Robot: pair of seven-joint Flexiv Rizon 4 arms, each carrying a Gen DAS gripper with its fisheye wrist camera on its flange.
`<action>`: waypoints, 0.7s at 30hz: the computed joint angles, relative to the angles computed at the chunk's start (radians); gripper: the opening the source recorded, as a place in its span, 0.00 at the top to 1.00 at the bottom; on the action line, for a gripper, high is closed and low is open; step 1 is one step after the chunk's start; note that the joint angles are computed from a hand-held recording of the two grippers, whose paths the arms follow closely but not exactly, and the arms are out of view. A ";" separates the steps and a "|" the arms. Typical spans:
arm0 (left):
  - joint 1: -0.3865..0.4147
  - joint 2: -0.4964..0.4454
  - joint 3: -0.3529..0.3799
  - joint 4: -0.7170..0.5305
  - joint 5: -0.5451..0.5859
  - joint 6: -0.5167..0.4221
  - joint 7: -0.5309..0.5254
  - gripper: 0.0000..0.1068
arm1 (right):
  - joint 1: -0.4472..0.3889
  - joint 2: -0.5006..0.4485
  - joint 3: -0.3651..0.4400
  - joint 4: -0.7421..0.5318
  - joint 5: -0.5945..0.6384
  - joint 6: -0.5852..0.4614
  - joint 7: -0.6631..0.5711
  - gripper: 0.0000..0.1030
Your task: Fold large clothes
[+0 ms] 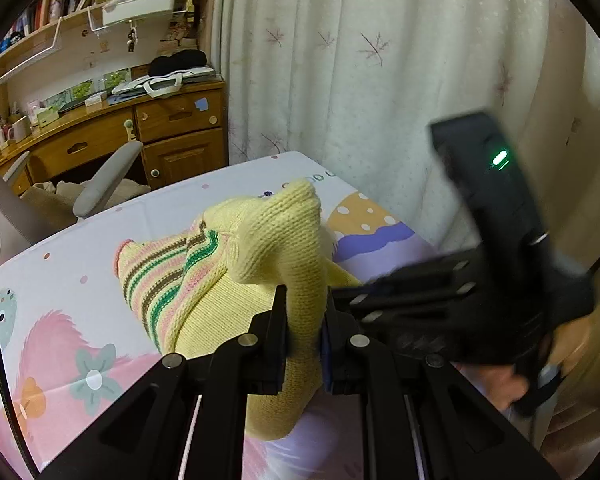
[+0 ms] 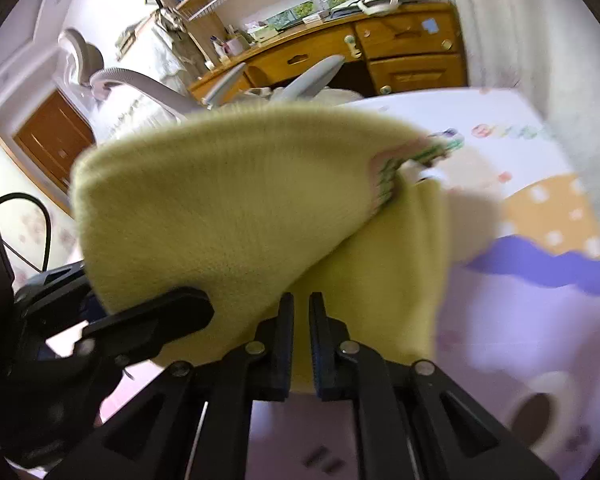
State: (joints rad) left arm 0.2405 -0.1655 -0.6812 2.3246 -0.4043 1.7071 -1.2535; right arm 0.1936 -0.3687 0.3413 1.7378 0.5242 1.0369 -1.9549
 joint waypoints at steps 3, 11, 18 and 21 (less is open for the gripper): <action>-0.098 -0.014 0.110 -0.032 0.024 -0.045 0.001 0.90 | 0.045 0.038 -0.056 0.059 -0.117 0.053 0.080 0.93; -0.313 -0.064 0.331 -0.103 0.044 -0.150 0.006 0.87 | 0.047 0.075 -0.097 0.138 -0.272 0.059 0.216 0.92; -0.345 -0.055 0.326 -0.099 -0.090 -0.160 0.090 0.65 | 0.031 0.105 -0.110 0.154 -0.327 0.037 0.295 0.89; -0.360 -0.043 0.317 -0.088 -0.149 -0.158 0.133 0.60 | 0.018 0.113 -0.106 0.130 -0.304 0.035 0.310 0.77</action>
